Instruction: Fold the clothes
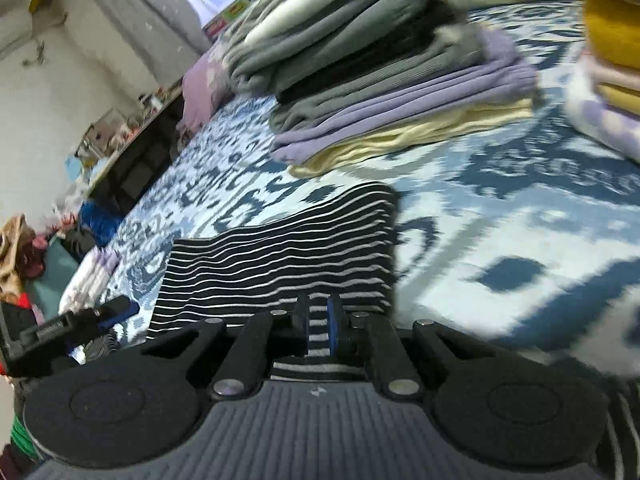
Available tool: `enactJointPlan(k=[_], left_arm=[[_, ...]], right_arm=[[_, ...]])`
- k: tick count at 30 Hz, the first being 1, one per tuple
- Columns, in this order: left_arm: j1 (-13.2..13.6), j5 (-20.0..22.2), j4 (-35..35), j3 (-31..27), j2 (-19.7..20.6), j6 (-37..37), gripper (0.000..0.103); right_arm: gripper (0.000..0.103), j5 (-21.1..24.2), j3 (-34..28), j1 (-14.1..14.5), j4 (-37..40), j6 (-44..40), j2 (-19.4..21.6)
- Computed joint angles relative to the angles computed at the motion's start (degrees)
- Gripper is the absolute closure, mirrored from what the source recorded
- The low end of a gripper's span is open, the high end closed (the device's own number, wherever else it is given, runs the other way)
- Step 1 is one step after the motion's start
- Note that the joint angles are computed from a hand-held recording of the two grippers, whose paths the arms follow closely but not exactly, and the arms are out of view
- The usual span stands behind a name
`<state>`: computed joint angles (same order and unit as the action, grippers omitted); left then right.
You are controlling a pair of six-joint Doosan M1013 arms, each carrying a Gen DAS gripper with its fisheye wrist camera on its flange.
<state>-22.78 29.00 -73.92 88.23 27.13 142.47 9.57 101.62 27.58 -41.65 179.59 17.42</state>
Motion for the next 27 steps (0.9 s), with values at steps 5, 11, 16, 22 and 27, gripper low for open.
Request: enactJointPlan(k=[5,11,16,22,27], left_arm=[[0.0,3.09,5.87,-4.79,3.27,-4.68,0.061],[0.43,0.65,18.09,-10.16,7.19,-20.26,0.061],[1.3,1.4,18.05,-12.71,9.03,-23.42,0.057],[1.27,-3.15,14.16,-9.82,6.06,-19.69,0.057],[-0.09,-2.72,7.18,-6.62,3.13,-11.01,0.057]], right_arm=[[0.091,2.22,-3.65,-1.8,16.4,-14.98,3.33],[0.101,4.07,-6.54,-3.71,16.34,-13.04,5.81],[0.103,4.36,-8.38,-4.8,17.71,-14.66,7.35],[0.094,2.7,-6.69,-4.86,-1.11,5.64,5.86],[0.093,1.34,-0.84,-3.22,-16.04,18.02,-0.24]])
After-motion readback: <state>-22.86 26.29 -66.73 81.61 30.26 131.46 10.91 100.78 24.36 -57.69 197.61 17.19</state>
